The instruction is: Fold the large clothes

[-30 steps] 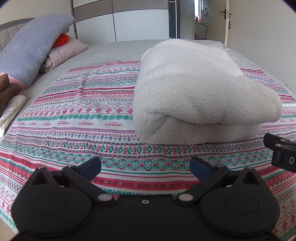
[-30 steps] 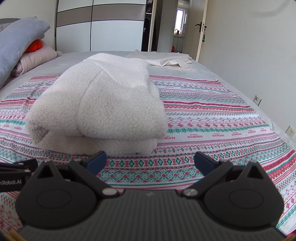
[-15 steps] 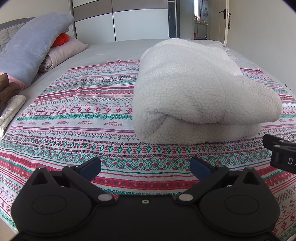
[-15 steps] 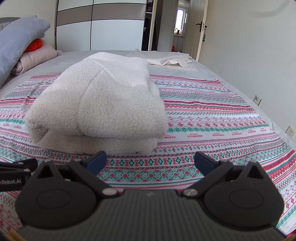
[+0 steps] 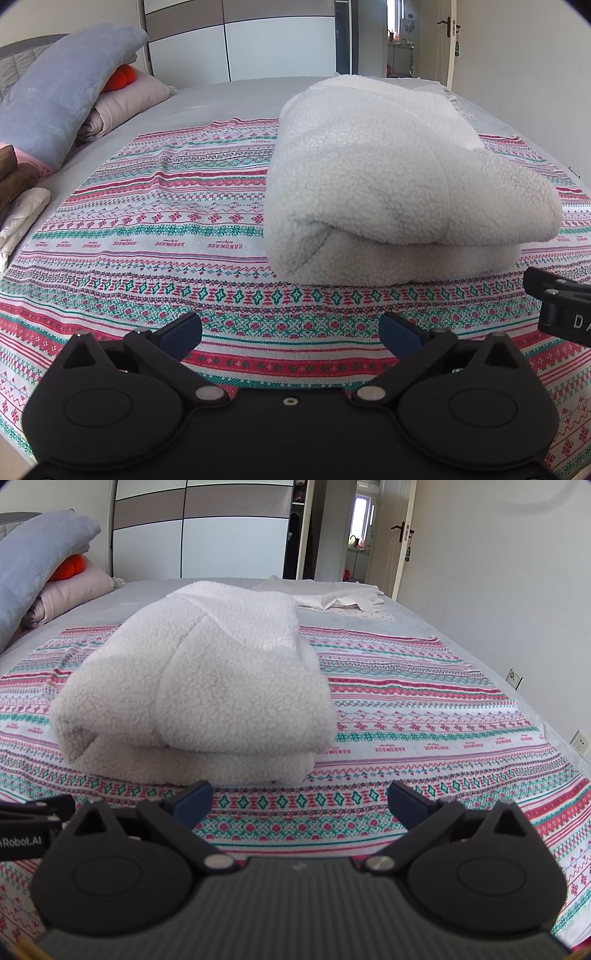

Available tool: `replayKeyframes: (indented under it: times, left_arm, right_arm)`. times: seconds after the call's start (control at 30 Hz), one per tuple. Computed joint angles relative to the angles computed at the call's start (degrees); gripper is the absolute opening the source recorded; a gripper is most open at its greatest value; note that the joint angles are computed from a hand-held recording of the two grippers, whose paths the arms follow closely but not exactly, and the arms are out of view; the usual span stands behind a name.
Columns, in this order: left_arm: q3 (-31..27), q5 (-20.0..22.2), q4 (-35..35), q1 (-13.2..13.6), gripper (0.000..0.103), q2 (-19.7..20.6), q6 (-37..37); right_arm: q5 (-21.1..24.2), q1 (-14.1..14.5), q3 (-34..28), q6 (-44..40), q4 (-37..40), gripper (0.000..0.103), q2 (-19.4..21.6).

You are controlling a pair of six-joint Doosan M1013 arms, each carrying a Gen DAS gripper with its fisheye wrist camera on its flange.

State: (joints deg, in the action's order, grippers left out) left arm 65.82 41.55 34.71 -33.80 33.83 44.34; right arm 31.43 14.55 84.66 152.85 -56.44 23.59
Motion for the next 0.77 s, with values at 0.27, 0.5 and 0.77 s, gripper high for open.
replayKeyframes:
  times: [0.27, 0.5, 0.77]
  left_arm:
    - [0.01, -0.02, -0.08, 0.05, 0.103, -0.01, 0.09]
    - [-0.03, 0.02, -0.15, 0.05, 0.103, 0.03, 0.15]
    - [-0.10, 0.47, 0.16, -0.08, 0.103, 0.15, -0.30]
  right_arm:
    - [0.02, -0.01, 0.02, -0.09, 0.04, 0.103, -0.02]
    - [0.05, 0.02, 0.00, -0.21, 0.16, 0.103, -0.02]
    - [-0.02, -0.12, 0.07, -0.71, 0.57, 0.103, -0.05]
